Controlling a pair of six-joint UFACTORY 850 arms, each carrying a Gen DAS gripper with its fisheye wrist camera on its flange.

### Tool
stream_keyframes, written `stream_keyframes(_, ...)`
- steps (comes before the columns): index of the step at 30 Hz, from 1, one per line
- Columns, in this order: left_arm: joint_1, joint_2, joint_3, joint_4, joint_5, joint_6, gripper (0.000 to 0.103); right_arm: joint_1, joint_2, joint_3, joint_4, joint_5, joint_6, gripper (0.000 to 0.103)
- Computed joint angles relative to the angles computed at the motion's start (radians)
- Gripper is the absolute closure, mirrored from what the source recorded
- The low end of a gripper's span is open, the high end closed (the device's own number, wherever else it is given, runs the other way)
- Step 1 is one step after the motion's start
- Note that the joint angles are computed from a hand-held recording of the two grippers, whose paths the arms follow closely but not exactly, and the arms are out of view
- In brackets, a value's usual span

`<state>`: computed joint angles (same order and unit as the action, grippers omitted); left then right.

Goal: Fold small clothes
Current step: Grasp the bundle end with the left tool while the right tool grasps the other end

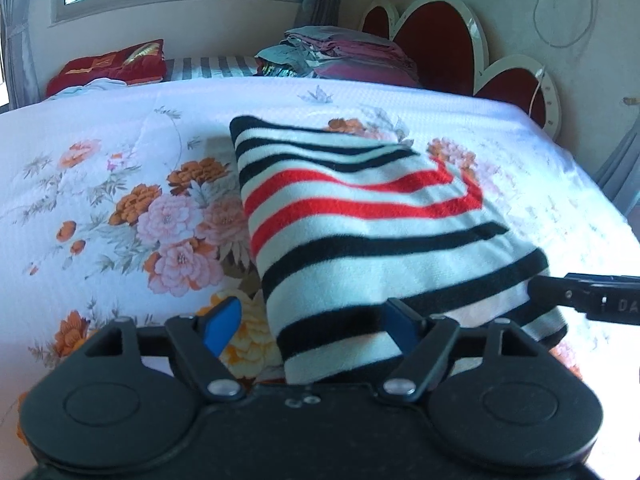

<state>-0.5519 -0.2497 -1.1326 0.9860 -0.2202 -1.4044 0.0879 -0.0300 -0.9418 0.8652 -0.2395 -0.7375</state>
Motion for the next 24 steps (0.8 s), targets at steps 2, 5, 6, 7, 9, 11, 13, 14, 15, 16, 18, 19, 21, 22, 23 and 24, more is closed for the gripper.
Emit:
stream_keyframes(2, 0.009, 0.001, -0.008, -0.037, 0.017, 0.034, 0.023, 0.001, -0.010, -0.022, -0.031, -0.007, 0.032, 0.029)
stream_keyframes(5, 0.027, -0.012, -0.042, -0.207, 0.040, 0.188, 0.019, -0.011, -0.044, -0.068, -0.027, -0.039, 0.050, 0.029)
stream_keyframes(6, 0.029, -0.021, -0.057, -0.250, 0.037, 0.229, 0.018, -0.016, -0.059, -0.086, -0.020, -0.054, 0.049, 0.029)
stream_keyframes(7, 0.031, -0.033, -0.076, -0.283, 0.029, 0.259, 0.016, -0.021, -0.077, -0.106, -0.018, -0.072, 0.049, 0.029)
stream_keyframes(9, 0.034, -0.056, -0.107, -0.318, 0.016, 0.291, 0.014, -0.030, -0.115, -0.145, -0.007, -0.101, 0.038, 0.029)
stream_keyframes(11, 0.038, -0.087, -0.143, -0.373, -0.003, 0.342, 0.014, -0.039, -0.160, -0.186, 0.011, -0.125, 0.012, 0.029)
stream_keyframes(13, 0.041, -0.119, -0.176, -0.414, -0.028, 0.373, 0.013, -0.051, -0.212, -0.231, 0.048, -0.166, -0.032, 0.029)
stream_keyframes(14, 0.044, -0.133, -0.191, -0.454, -0.039, 0.408, 0.013, -0.055, -0.237, -0.252, 0.055, -0.183, -0.042, 0.029)
stream_keyframes(15, 0.047, -0.147, -0.203, -0.484, -0.047, 0.432, 0.013, -0.059, -0.261, -0.272, 0.066, -0.195, -0.054, 0.029)
stream_keyframes(16, 0.051, -0.156, -0.208, -0.508, -0.045, 0.449, 0.013, -0.066, -0.280, -0.285, 0.093, -0.207, -0.077, 0.029)
stream_keyframes(18, 0.061, -0.171, -0.212, -0.563, -0.018, 0.492, 0.011, -0.080, -0.314, -0.311, 0.150, -0.248, -0.118, 0.029)
stream_keyframes(19, 0.064, -0.178, -0.216, -0.591, -0.011, 0.516, 0.011, -0.086, -0.330, -0.324, 0.172, -0.269, -0.135, 0.029)
stream_keyframes(21, 0.068, -0.192, -0.227, -0.641, -0.003, 0.552, 0.009, -0.094, -0.361, -0.349, 0.202, -0.309, -0.174, 0.029)
stream_keyframes(22, 0.071, -0.197, -0.231, -0.677, 0.005, 0.580, 0.009, -0.100, -0.376, -0.361, 0.223, -0.335, -0.194, 0.029)
stream_keyframes(23, 0.074, -0.203, -0.234, -0.722, 0.012, 0.614, 0.009, -0.106, -0.391, -0.373, 0.238, -0.369, -0.204, 0.029)
stream_keyframes(24, 0.078, -0.207, -0.236, -0.775, 0.020, 0.653, 0.009, -0.110, -0.402, -0.380, 0.251, -0.386, -0.220, 0.029)
